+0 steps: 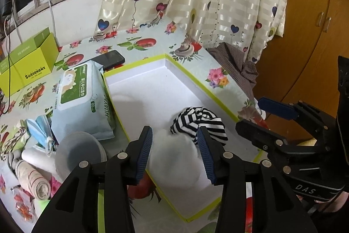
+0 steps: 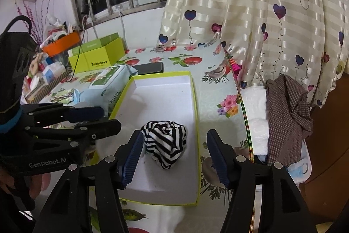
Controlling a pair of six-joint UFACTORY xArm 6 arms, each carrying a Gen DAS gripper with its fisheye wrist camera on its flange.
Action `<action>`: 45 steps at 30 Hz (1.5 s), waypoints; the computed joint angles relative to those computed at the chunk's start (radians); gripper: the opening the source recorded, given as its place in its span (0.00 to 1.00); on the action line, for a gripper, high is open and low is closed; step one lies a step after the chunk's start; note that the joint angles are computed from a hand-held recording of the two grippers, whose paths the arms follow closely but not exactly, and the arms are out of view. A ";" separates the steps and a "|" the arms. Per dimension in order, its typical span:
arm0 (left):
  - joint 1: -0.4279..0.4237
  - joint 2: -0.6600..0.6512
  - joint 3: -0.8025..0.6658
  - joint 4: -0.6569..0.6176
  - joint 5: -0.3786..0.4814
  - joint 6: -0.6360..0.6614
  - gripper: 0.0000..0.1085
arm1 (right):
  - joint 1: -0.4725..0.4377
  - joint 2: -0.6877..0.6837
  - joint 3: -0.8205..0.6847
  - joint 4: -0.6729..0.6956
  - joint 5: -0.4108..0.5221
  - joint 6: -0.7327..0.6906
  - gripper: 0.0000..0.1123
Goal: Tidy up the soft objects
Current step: 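Open both grippers to drop the glove and striped sock into the tray, then move both grippers back over the pile of soft items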
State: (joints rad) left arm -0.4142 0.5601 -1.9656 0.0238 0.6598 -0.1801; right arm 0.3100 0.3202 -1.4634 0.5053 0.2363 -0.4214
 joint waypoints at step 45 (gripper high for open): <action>0.146 -0.646 0.884 0.012 -0.401 -0.046 0.41 | 0.236 -0.159 0.124 0.018 -0.006 -0.084 0.56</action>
